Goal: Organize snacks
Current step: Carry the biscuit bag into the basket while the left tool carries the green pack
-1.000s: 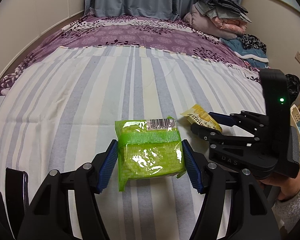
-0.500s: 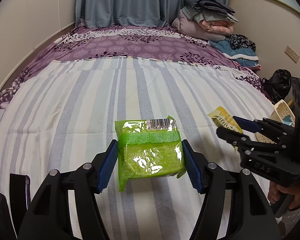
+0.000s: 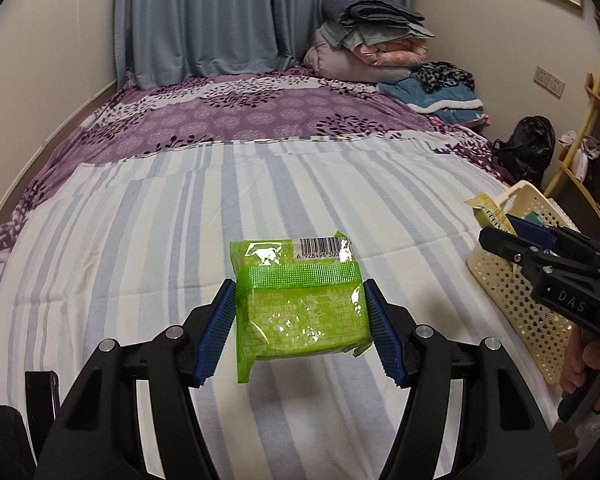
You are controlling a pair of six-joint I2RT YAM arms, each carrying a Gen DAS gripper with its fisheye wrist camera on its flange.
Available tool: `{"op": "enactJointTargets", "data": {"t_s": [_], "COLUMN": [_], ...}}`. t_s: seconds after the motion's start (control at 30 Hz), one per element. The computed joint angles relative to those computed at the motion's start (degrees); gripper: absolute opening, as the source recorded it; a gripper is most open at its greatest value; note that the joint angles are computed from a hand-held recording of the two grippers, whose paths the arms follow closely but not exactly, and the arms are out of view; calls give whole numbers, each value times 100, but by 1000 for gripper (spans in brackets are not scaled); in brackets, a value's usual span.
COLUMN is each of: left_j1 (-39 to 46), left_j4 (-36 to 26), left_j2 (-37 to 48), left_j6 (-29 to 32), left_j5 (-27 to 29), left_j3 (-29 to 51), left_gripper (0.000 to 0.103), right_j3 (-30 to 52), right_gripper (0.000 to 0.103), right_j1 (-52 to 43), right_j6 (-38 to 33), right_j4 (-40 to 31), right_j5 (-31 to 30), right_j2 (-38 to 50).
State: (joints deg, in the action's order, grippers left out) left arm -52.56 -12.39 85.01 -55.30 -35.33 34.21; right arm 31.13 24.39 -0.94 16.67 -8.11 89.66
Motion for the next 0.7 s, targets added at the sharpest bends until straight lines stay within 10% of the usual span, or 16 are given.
{"op": "enactJointTargets", "data": {"t_s": [0.7], "left_j1": [-490], "left_j4": [-310], "left_j2": [1290], "left_j6": [743], "left_j5": [25], "left_j3": [1849], "left_gripper": [65], "right_j3": [-972], "right_gripper": [46], "right_j1": [-3524], "right_j6": [-689], "right_j4": [-281], "right_j5": [-1653], "right_j2": [-1490]}}
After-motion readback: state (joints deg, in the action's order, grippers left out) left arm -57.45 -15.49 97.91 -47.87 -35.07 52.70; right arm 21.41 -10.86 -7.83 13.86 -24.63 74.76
